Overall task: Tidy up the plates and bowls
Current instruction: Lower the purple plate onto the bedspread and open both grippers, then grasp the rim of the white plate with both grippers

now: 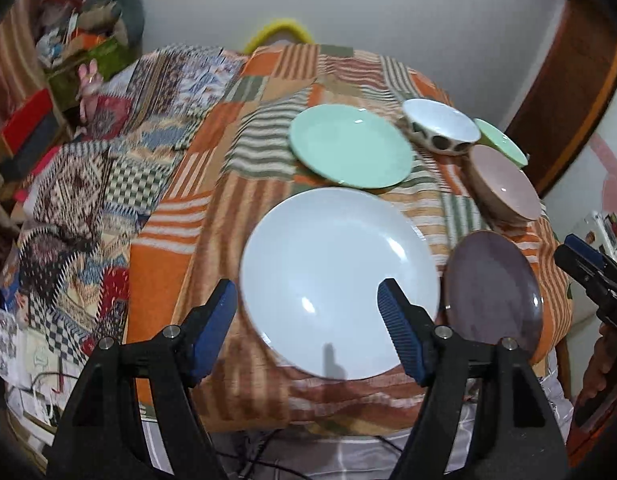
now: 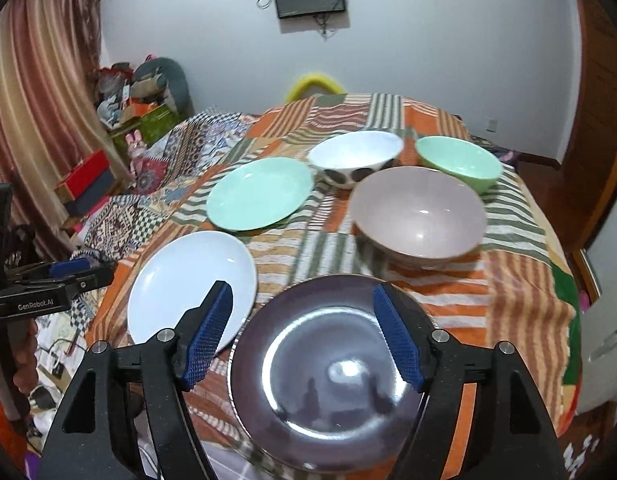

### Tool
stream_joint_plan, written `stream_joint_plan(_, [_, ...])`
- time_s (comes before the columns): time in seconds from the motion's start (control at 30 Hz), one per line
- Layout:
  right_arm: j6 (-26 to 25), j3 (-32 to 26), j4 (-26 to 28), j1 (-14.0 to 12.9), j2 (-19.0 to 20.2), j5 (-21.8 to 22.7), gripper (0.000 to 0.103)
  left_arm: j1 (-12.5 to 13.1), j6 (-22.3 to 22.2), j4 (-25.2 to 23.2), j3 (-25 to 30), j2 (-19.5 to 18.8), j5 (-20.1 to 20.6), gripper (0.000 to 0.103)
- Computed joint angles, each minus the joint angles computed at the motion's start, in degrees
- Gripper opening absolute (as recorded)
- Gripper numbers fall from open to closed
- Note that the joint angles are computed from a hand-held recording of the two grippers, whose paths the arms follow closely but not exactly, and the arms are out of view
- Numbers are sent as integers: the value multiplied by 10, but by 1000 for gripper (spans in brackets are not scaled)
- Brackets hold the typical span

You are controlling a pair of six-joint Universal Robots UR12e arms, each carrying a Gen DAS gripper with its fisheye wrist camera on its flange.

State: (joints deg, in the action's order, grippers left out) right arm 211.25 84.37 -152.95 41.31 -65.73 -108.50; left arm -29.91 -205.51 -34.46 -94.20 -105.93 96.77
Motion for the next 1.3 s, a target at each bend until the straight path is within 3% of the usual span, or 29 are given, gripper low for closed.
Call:
stream_joint_plan(0.27, [-9, -40, 33, -4, 32, 35, 70, 13, -4, 23, -23, 0, 12, 70])
stream_joint_plan(0.43, [-7, -62, 58, -8, 50, 58, 66, 19, 11, 35, -26, -7, -2, 44])
stream_joint_plan(0.57, [-15, -77, 79, -12, 62, 77, 50, 27, 22, 44, -24, -17, -25, 30])
stream_joint_plan(0.77, [-16, -93, 103, -19, 76, 105, 35, 33, 33, 46, -11, -37, -29, 27])
stream_joint_plan(0.87, [-19, -102, 116, -21, 83, 116, 30, 41, 32, 48, -6, -46, -50, 27])
stream_joint_plan(1.1, [-15, -117, 136, -29, 94, 142, 26, 53, 23, 32, -4, -57, -102, 27])
stream_joint_plan(1.3, [-17, -123, 150, -31, 100, 170, 22, 52, 18, 35, -19, -48, -115, 27])
